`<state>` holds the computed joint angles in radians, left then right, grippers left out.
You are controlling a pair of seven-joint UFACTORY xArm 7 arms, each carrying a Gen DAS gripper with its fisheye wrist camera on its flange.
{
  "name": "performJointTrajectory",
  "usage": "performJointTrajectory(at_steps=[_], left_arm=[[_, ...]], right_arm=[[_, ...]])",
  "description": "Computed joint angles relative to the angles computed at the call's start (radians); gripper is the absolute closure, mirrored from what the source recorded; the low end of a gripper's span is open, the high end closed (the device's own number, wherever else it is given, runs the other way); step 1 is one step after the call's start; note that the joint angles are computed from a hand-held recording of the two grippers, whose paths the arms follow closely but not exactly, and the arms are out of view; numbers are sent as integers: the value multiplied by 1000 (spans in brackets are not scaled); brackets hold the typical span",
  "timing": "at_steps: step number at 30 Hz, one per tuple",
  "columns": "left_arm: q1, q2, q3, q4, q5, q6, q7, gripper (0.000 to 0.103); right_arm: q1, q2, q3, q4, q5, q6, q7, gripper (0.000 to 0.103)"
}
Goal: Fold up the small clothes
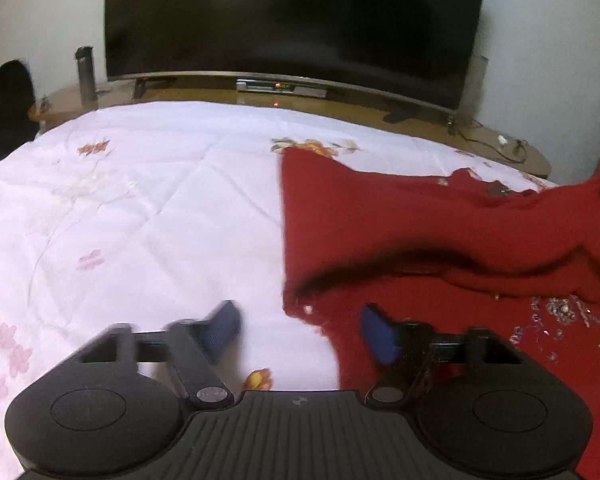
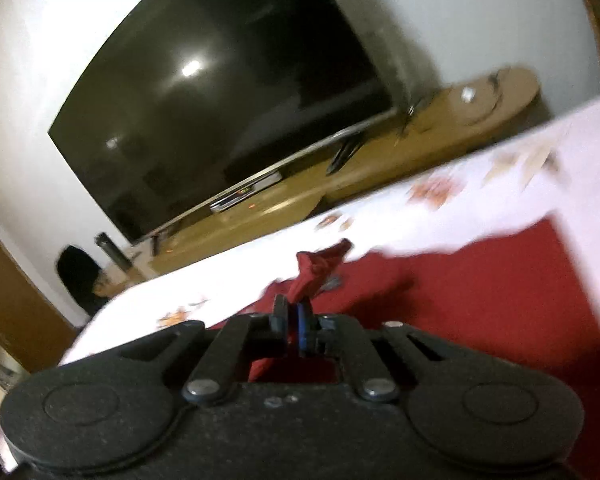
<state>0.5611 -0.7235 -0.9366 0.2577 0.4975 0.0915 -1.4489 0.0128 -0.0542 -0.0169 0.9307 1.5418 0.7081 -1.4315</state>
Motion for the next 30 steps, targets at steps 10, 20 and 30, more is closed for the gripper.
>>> performJointTrajectory(at_steps=[10, 20, 30], left_arm=[[46, 67, 7, 35, -37, -76, 101, 93], [31, 78, 16, 47, -54, -46, 144, 95], [-4, 119, 65, 77, -22, 3, 171, 95]], right_arm=[[-77, 51, -34, 30, -78, 0, -79, 97], [-104, 142, -19, 65, -98, -68, -54, 97], [-123, 171, -7, 72, -122, -97, -53, 98]])
